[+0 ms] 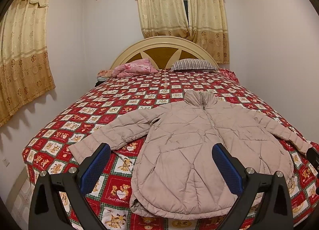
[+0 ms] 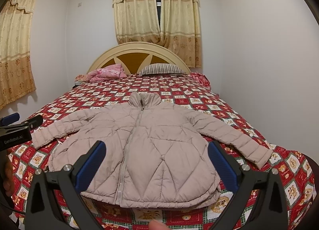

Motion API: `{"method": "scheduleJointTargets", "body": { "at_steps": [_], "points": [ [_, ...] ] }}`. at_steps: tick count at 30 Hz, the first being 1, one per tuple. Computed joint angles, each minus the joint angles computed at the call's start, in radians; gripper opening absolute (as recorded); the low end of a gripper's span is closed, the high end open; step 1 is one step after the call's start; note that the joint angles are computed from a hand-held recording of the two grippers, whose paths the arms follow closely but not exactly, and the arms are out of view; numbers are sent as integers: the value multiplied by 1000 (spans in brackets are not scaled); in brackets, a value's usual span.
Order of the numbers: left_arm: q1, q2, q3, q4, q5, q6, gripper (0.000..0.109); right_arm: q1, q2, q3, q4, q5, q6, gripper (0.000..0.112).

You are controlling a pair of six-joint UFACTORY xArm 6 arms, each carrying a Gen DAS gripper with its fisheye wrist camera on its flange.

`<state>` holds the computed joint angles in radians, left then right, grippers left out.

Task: Fold large clothes

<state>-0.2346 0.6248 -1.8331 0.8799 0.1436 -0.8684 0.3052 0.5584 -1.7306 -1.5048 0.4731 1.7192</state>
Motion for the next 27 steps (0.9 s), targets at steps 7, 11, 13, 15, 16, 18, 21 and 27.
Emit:
{"method": "scheduleJointTargets", "body": {
  "at_steps": [7, 11, 13, 15, 16, 18, 21, 27],
  "points": [
    [0, 0, 0, 10, 1, -9, 102, -5, 4, -4, 16, -7, -13, 103],
    [1, -1, 1, 13, 0, -13, 102, -5, 6, -5, 15, -6, -11, 103],
    [2, 0, 1, 10, -1, -9, 102, -4, 6, -6, 18, -5, -14, 103],
    [1, -1, 1, 11, 0, -11, 102, -4, 7, -6, 18, -7, -13, 103],
    [1, 0, 1, 13, 1, -13, 102, -4, 6, -5, 18, -6, -15, 103],
    [2, -1, 3, 13, -3, -12, 102, -5, 5, -5, 17, -7, -14, 103],
    [2, -1, 2, 8, -1, -8, 102, -6, 5, -2, 13, -10, -10, 103],
    [2, -2, 2, 7, -2, -7, 102, -4, 6, -4, 14, -7, -10, 103]
  ]
}}
